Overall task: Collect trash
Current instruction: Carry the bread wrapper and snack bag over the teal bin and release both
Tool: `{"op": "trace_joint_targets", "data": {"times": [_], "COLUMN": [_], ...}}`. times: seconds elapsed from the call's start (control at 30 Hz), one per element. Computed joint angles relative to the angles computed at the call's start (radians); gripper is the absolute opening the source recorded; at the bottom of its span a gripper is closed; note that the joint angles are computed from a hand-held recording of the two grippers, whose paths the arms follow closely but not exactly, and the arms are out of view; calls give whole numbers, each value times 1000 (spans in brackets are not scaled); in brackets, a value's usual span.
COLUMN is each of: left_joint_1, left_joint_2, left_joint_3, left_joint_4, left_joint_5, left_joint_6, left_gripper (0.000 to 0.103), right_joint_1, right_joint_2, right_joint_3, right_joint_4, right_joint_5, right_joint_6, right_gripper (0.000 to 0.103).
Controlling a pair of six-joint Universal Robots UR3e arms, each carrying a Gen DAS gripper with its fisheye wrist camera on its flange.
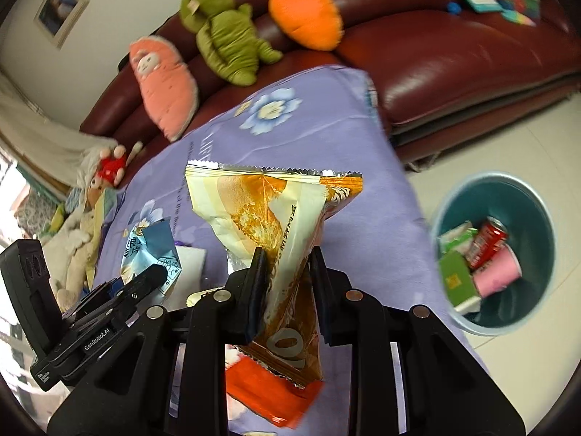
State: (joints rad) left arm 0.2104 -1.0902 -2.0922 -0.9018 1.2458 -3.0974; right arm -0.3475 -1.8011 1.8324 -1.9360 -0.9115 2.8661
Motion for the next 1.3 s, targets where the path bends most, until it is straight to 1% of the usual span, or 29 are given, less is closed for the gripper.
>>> {"op": "trace_joint_targets", "data": {"times": [0.07,0.13,0.3,0.47,0.57,0.7,0.83,1.2,1.27,1.3], "left_joint_1": [-101,-208,-415,-540,-598,-660,-707,-755,-756,-755], "left_joint_2": [-83,-175,-404,-604,-722,-855,-971,-1197,-1232,-1243], "left_joint_3": [48,106,286,476,594,739,874,1135,1174,1185], "left_joint_4": [45,95,137,124,95,48,-1,-103,-116,-120], "left_joint_5": [32,89,172,213,234,267,291,300,300,297], "left_joint_6": [-47,-91,-170,-208,-224,-239,-247,-253,-257,-258], "left_gripper": [40,40,40,40,40,40,40,41,45,53], "right_joint_1": [-81,-178,-406,-560,-628,-673,-687,-688,-687,-685], "right_joint_2": [-33,-67,-108,-97,-73,-33,13,117,129,136], "right_joint_3": [19,35,49,45,46,48,52,51,48,48], "right_joint_4": [48,108,242,306,318,307,271,161,147,137], "right_joint_5": [24,52,114,137,145,149,141,110,103,98], "right_joint_6": [-49,-110,-249,-345,-378,-392,-382,-340,-333,-328], "right_gripper": [26,26,26,26,27,27,28,30,30,30]}}
